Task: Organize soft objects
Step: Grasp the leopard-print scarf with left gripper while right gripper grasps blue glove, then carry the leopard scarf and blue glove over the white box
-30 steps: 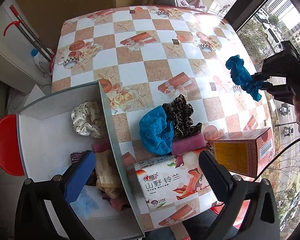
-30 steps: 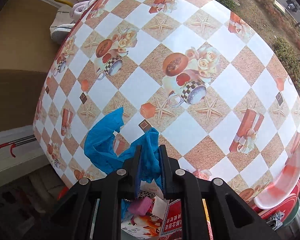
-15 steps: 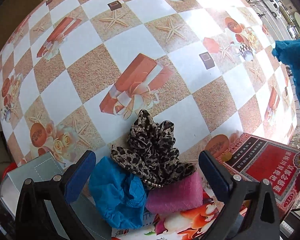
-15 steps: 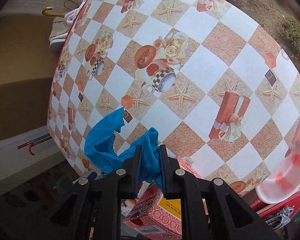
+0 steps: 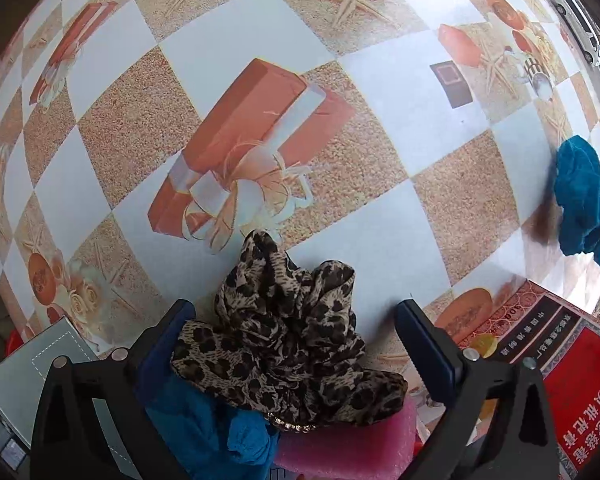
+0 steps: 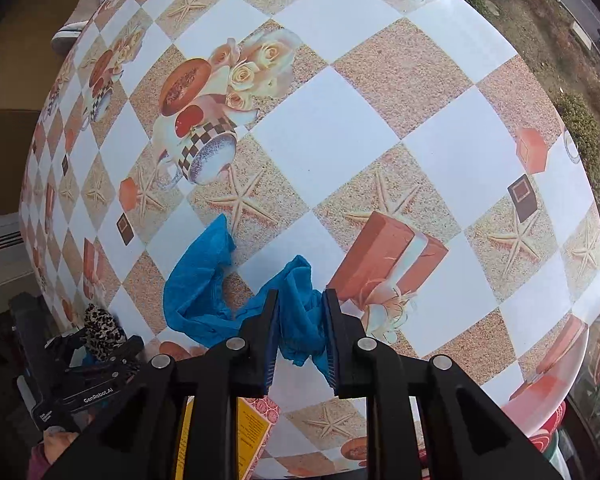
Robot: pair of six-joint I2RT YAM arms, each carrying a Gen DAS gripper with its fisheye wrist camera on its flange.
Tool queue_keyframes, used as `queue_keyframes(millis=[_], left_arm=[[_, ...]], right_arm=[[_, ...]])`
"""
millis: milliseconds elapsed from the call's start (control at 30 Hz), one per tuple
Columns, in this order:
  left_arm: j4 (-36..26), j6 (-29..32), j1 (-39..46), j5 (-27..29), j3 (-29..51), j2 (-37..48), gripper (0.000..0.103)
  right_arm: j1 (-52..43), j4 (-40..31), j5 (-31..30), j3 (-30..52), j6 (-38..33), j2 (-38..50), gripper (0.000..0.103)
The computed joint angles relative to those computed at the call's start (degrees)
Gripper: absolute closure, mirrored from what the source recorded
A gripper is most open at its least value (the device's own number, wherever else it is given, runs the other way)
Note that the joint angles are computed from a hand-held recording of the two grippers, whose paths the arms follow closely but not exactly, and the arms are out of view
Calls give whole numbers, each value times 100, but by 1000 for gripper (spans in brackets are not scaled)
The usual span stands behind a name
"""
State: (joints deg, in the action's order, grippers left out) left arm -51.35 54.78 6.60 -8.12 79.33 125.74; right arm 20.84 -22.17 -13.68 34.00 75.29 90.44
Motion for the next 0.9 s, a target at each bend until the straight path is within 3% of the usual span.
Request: queue_keyframes(millis=[33,67,100,267,400,433,467,500,533,600,633,667,900], left_arm=[[22,12,12,-7,-14,2,0],[-2,-33,8,-15,42,55,0],[48,-164,-89,1,-55,29,0],[22,-276,-176,-78,66,176,0],[-341,-564,-341,-269,428,416,0],[-370,-626,-349,-237,450,429,0],[-326,-638,-357,-188,418,408,3],[-267,-594,-351,-132,325,323,5],[-209,-513,-347,-62,208,205,12],[-102,-267,-353,91,-39,-82,34],[-89,-152,-361,170,-100,-185,60],[-142,-122,-371,233,-84,-233,71],[-454,-241,-124,1280,349,-600,72]], right_arm=[[37,176,-17,-66,3,74,62],[73,361,-31,-138,27,121,45],[122,475,-12,-177,54,142,41],[365,340,140,119,-178,475,41],[663,-289,501,748,-548,907,41],[738,-539,575,979,-700,1078,42],[823,-758,672,1169,-793,1198,54],[879,-803,737,1217,-830,1186,75],[889,-674,691,1146,-802,1096,81],[914,-656,719,1057,-688,932,82],[909,-628,737,982,-651,815,82],[899,-603,751,898,-611,667,82],[687,-983,994,641,-514,-488,82]])
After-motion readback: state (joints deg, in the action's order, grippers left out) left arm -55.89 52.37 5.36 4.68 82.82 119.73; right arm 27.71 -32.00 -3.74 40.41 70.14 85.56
